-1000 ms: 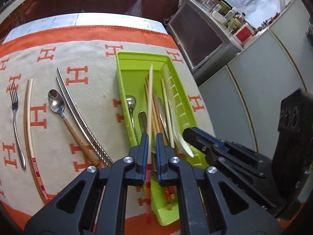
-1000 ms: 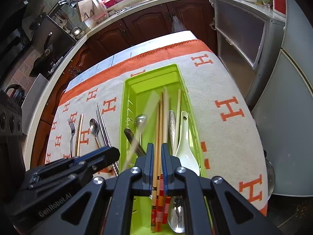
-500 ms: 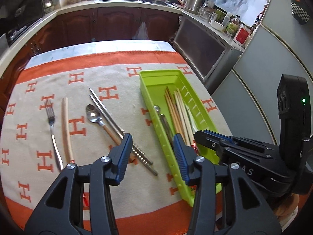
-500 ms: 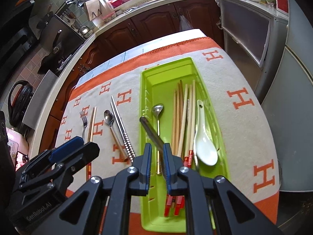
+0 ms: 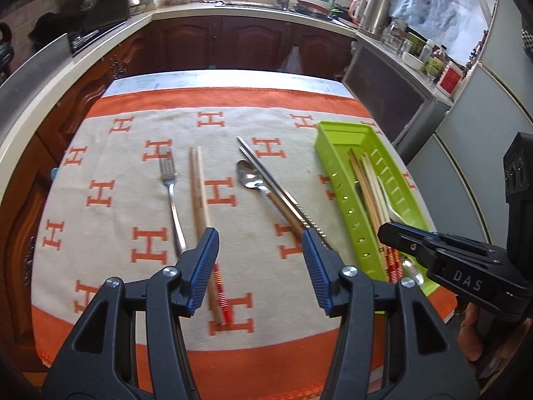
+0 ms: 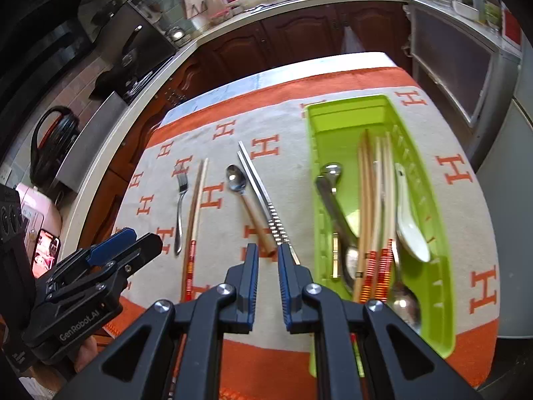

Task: Organize utensils
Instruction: 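Move both open tools back over the remaining utensils, then grasp the white red-striped chopstick with the right tool while the left tool grasps the wooden chopstick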

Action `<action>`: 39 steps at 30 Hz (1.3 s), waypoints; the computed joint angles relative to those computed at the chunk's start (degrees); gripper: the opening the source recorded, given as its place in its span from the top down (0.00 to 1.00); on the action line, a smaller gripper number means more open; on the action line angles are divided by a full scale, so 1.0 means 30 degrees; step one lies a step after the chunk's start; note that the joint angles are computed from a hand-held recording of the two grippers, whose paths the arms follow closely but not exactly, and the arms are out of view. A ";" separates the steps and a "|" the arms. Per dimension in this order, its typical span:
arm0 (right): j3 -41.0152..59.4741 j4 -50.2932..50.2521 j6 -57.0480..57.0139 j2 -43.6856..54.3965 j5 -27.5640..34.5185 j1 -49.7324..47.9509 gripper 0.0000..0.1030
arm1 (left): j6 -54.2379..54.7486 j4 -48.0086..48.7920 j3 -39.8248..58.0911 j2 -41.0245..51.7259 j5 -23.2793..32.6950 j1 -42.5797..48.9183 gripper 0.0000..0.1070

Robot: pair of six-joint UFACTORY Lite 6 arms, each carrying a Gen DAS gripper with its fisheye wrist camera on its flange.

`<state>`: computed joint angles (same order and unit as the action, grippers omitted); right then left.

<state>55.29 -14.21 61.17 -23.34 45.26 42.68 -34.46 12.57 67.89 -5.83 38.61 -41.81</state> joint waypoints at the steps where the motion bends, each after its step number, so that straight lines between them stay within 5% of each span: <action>1: 0.0305 0.0015 -0.0059 0.0453 -0.0157 0.0201 0.89 | 0.0169 -0.0005 -0.0288 -0.0287 0.0057 0.0270 0.54; 19: 0.6611 0.0818 -0.1617 0.9763 -0.1584 0.1154 0.89 | 0.5687 -0.2447 -0.3935 -0.1530 -0.2015 0.6773 0.54; 29: 0.8451 0.4474 -0.4883 1.3396 -0.2820 -0.0102 0.89 | 1.1322 -0.7057 -0.4271 0.0598 -0.3367 1.0879 0.54; 39: 1.0574 0.4396 -0.5357 1.5604 -0.2403 0.0452 0.89 | 1.3331 -0.8845 -0.3582 0.2162 -0.3649 1.1172 0.54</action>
